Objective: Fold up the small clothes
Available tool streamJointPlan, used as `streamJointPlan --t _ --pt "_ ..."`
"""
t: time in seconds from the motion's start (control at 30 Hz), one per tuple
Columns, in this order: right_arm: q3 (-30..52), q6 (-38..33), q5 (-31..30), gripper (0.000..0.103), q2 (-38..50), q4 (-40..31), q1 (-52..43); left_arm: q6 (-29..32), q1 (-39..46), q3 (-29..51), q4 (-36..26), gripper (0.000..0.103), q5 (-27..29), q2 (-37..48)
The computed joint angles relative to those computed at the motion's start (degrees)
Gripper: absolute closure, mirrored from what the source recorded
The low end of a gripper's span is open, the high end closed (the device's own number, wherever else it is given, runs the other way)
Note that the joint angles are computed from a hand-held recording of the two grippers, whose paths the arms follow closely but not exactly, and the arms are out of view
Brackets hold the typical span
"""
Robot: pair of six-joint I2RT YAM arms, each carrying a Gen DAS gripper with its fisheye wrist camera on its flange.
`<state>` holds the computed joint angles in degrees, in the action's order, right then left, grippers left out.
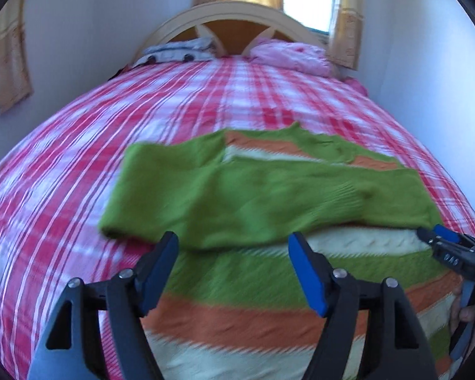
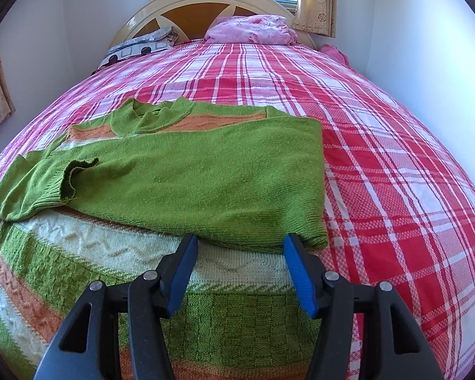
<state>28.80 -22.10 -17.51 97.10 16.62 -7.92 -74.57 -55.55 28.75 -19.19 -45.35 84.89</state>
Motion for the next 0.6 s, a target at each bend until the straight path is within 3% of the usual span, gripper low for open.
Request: streamJointPlan --t 0.17,0.27,0.43,0.6 --pt "-0.2 -0.3 3.2 0.043 -0.6 -0.4 1.7 -9.7 -2.3 -2.0 -5.8 0.028 0.7 -1.9" --pt "1.5 2.9 4.2 0.043 -4.2 -9.0 1.2 -14.5 -6.0 -1.0 -11.7 0.028 -0.8 -3.9" --pt "-4.9 7.3 -3.9 0.043 -18.3 -15.9 -5.3 -25.3 -13.8 4.7 -27.1 0.028 -4.4 -2.1" --pt "-8.7 3.7 -10.8 0.043 -35.0 -28.1 -11.0 -35.1 -19.9 10.1 -38.6 0.028 -4.2 -0.5"
